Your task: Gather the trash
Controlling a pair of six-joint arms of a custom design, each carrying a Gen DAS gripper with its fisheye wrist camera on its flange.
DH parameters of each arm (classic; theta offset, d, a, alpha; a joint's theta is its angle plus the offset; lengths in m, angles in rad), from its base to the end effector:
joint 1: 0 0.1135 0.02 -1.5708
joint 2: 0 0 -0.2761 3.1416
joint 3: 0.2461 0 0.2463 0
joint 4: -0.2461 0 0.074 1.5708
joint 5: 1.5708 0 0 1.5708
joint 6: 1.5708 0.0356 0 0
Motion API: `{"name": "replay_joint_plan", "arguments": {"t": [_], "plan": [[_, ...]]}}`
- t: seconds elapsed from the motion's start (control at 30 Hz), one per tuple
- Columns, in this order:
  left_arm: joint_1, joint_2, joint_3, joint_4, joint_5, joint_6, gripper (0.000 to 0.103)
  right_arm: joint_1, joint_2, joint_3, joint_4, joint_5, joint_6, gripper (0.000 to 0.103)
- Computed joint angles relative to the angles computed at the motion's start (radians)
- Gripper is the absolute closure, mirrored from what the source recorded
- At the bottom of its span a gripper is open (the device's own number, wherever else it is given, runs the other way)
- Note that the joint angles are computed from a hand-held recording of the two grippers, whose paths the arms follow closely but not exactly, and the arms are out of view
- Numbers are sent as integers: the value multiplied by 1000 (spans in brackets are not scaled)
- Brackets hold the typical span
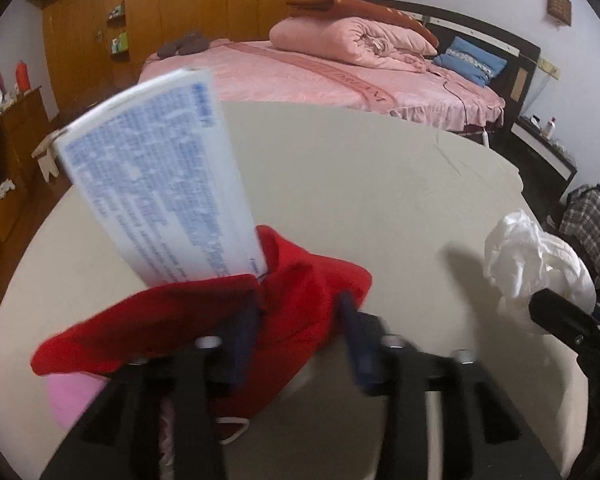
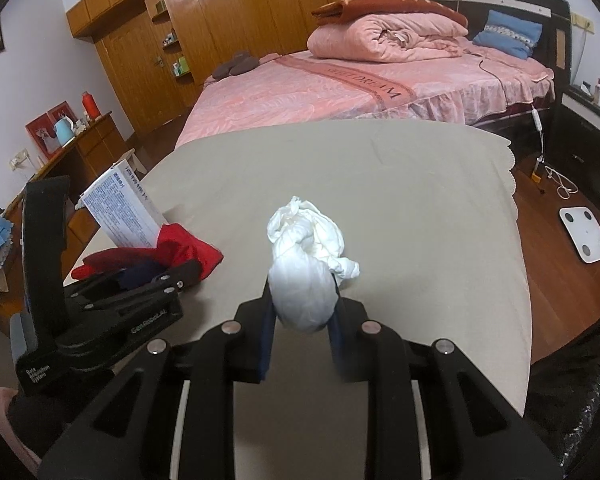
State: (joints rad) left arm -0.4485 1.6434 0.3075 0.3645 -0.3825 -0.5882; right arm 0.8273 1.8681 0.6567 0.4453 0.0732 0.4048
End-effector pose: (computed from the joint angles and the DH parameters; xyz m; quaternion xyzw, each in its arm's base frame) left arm 0.1989 -0.0810 0.0821 -0.1214 0.9318 0.0141 0.3418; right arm 0.2185 0.2338 0.0991 -0.1788 0.9021 0.1986 0.3388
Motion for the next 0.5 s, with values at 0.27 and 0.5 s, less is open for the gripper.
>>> {"name": "replay_joint_plan", "arguments": {"t": [0.27,0.5], "plan": [[-57,-132,-70,46,-22,22,97,-4,-45,-27,6,0,2,81],[-241,-484,-85,-175,-149,-35,97,-19,-183,-94,-12,16,3,81]]}}
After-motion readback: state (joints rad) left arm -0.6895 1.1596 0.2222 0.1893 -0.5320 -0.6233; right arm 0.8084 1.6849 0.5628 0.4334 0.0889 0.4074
